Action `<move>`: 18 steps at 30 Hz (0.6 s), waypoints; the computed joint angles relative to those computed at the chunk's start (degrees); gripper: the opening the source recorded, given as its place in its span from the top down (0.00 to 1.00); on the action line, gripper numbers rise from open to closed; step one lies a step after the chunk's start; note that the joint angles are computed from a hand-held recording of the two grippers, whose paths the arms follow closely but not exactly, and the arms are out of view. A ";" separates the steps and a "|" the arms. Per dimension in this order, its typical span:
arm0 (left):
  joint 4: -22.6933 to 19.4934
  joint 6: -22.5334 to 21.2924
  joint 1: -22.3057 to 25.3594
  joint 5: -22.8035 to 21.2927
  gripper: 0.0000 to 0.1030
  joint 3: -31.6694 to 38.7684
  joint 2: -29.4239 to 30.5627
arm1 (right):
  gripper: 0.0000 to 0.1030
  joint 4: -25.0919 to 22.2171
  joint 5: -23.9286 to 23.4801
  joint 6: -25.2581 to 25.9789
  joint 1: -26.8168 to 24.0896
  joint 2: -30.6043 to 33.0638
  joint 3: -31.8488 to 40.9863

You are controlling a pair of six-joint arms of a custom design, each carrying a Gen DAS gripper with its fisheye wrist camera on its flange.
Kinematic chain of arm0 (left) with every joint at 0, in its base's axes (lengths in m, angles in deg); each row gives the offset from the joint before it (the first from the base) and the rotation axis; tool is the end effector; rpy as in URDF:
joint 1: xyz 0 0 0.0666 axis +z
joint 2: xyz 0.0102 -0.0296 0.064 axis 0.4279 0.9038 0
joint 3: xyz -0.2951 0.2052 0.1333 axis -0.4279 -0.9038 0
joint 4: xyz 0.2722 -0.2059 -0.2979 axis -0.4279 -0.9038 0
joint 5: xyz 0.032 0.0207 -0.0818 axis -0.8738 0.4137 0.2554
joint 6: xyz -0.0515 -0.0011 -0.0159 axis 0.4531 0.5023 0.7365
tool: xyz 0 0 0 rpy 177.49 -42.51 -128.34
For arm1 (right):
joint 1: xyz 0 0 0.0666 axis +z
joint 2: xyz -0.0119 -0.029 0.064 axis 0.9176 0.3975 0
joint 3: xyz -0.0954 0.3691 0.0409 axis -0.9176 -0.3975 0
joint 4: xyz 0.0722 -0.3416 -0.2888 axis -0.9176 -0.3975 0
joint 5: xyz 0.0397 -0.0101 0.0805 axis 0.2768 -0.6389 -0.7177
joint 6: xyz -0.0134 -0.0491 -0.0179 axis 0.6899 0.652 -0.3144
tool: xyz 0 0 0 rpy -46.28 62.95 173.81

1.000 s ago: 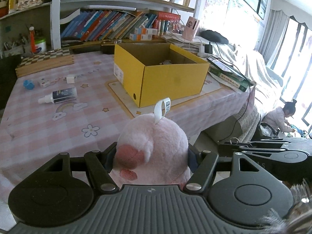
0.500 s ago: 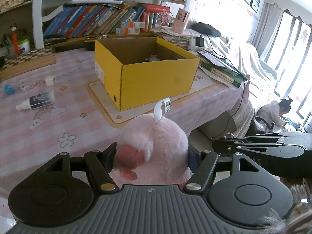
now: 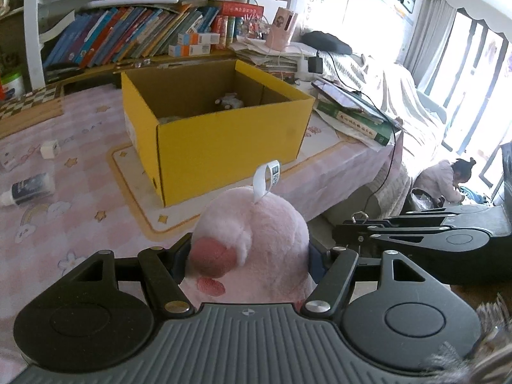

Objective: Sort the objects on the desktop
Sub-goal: 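Carry the plush paw with the left gripper while the right carries the clip toward the yellow box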

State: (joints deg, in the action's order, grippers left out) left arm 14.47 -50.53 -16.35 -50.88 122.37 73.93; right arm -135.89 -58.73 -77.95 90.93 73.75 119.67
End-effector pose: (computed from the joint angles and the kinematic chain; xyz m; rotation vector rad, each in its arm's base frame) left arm 0.4353 -0.3794 0.4877 0.3410 2.2864 -0.3466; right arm 0.4363 0.1940 0.4698 -0.1193 2.3795 0.2537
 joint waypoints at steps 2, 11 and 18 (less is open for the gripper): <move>0.83 -0.74 0.00 -0.55 0.35 1.18 0.91 | 0.93 0.49 -0.91 1.24 -0.89 0.77 0.70; 5.63 -4.10 0.75 -3.07 0.35 8.84 5.74 | 0.93 5.66 -5.34 9.33 -4.92 5.47 6.92; 7.22 -7.38 1.80 -6.84 0.35 16.56 10.23 | 0.93 10.52 -10.61 14.15 -7.57 10.06 13.21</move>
State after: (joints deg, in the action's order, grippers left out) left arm 21.69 -57.91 -14.56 -57.73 138.93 84.16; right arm -125.37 -69.34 -63.80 83.36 83.82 132.88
